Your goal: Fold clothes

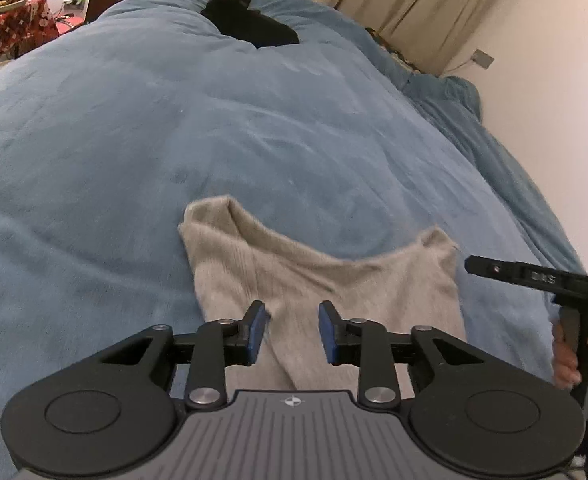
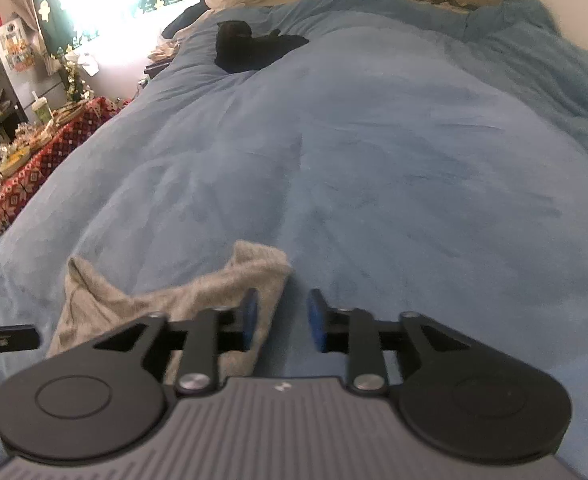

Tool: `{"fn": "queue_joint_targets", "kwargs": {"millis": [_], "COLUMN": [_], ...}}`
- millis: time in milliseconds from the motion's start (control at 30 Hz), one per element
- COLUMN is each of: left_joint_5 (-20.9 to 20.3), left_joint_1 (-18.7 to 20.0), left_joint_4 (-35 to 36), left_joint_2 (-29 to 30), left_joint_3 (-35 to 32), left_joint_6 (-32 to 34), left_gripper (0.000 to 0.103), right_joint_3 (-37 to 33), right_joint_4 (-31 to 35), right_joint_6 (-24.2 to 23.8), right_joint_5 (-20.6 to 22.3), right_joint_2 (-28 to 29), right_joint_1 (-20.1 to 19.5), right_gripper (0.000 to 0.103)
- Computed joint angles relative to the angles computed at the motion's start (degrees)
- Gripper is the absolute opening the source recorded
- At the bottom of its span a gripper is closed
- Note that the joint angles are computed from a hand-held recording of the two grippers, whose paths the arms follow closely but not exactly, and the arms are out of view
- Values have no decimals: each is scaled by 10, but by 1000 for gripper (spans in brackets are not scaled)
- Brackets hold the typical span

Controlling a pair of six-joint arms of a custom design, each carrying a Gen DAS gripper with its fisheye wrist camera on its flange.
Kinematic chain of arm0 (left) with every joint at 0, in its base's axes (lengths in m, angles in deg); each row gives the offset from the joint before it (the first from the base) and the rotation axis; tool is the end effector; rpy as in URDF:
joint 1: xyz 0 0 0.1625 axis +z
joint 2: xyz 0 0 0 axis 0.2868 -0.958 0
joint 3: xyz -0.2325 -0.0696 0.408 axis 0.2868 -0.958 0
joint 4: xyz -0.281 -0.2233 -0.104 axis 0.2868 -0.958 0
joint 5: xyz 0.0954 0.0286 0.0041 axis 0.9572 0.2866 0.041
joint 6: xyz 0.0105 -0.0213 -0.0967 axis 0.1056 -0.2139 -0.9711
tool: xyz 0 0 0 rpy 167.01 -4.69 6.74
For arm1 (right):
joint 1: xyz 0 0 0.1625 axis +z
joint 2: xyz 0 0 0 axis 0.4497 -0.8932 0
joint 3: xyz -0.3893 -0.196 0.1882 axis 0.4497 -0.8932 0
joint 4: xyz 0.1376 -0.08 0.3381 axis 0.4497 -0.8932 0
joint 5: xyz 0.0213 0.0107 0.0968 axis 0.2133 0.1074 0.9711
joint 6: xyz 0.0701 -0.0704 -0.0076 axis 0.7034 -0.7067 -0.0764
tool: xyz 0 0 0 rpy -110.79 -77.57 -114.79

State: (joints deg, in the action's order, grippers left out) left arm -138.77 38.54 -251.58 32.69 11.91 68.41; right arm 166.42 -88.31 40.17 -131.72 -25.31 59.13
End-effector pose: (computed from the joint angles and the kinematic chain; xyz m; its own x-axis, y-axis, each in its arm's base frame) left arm -0.2613 -0.6906 0.0281 -0.9239 0.1923 -0.3308 0.3428 0.8003 -0.4919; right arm 0.0415 -0.7324 0.3302 -0.8305 0.0696 0.5527 -0.3383 0.7253 -0.5996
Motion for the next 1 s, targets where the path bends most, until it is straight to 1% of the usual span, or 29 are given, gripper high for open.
{"fn": "queue_joint_targets", "kwargs": {"millis": [100, 200, 233, 267, 300, 333, 367, 400, 467, 567, 667, 767, 800, 867, 900, 933, 1000], "left_joint_5": [18, 13, 11, 8, 6, 3, 4, 2, 1, 20, 30, 32, 30, 28, 26, 23, 23], "left_joint_1": [7, 13, 14, 16, 17, 18, 18, 18, 16, 9, 8, 4, 4, 3, 3, 2, -1], "left_joint_4": [33, 52, 50, 48, 47, 46, 45, 45, 30, 3, 5, -15, -16, -16, -15, -14, -17], "left_joint_2": [21, 29, 30, 31, 32, 32, 34, 34, 35, 39, 41, 35, 33, 30, 27, 24, 17], "left_joint_3": [-36, -48, -48, -49, -49, -50, -52, -53, -50, -41, -41, -28, -28, -25, -22, -19, -8], "left_joint_6": [14, 11, 14, 16, 18, 17, 16, 18, 24, 50, 43, 36, 32, 25, 20, 16, 9], "left_gripper": [30, 31, 31, 30, 30, 27, 10, 6, 6, 6, 6, 7, 8, 17, 20, 23, 23], "right_joint_3": [-28, -48, -52, -56, -59, -60, -60, -58, -51, -60, -69, -65, -60, -45, -34, -22, 9], "right_joint_4": [24, 47, 49, 51, 50, 39, 27, 9, -8, -5, -4, -9, -12, -17, -22, -25, -24], "right_joint_6": [15, 28, 26, 24, 19, 3, -14, -34, -46, -49, -46, -37, -34, -34, -35, -35, -31], "right_joint_5": [12, 15, 8, 1, -8, -21, -35, -47, -57, -73, -76, -69, -64, -54, -51, -45, -30], "right_joint_2": [14, 25, 30, 34, 39, 44, 49, 53, 54, 64, 73, 69, 64, 51, 44, 36, 17], "right_joint_1": [-4, -8, -8, -7, -6, -4, -2, 1, 3, 1, 0, 3, 3, 6, 8, 11, 16], "right_gripper": [35, 34, 20, 9, 6, 5, 5, 5, 5, 5, 7, 12, 16, 18, 18, 18, 16]}}
